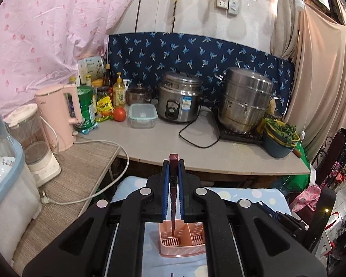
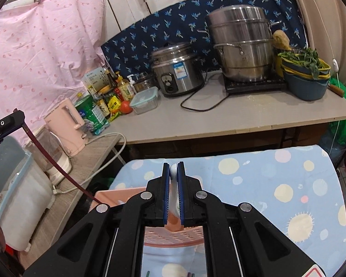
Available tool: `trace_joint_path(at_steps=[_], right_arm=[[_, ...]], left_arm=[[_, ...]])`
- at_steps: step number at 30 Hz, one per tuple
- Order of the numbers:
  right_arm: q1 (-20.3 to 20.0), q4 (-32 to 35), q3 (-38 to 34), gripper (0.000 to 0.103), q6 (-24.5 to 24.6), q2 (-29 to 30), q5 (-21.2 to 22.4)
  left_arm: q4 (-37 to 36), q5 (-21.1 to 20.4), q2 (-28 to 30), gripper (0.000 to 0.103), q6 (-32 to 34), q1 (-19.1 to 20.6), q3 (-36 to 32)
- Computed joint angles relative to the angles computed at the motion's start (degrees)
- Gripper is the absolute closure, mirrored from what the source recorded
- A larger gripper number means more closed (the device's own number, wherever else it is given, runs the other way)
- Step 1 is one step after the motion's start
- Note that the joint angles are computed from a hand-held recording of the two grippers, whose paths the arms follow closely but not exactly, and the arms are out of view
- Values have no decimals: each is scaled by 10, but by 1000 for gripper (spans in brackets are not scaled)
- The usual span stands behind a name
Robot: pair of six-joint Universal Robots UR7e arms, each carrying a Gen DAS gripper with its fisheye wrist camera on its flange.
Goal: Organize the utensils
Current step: 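Lower the chopstick into the pink holder and open the left tool while the right tool drops the spoon in, then withdraw both tools from the holder back toward the utensils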
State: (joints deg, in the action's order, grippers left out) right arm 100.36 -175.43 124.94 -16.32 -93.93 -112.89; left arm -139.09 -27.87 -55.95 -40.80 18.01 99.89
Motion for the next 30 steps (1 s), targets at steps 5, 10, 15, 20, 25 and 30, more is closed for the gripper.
trace_joint_path(at_steps=[5,10,15,20,25,30], right_arm=[[-19,-3,4,95,-5,10,4],[-22,-21,15,91,-14,10,-2],[-11,-33,20,85,-25,5,-15],[3,-26,30,85,-24,-14,-22],[19,-17,47,85,-16,-43,-30],[40,-13,75,84,-13,-75,-51]], left_arm=[[10,-11,3,96,-16,14,8],[32,-13,1,95,-38,19,15],[48,-12,-6,93,-53,17,24],[71,-14,-27,88,-79,9,40],[107,-7,-49,82,-112,-10,59],[159,-14,-71,79,-159,-30,78]])
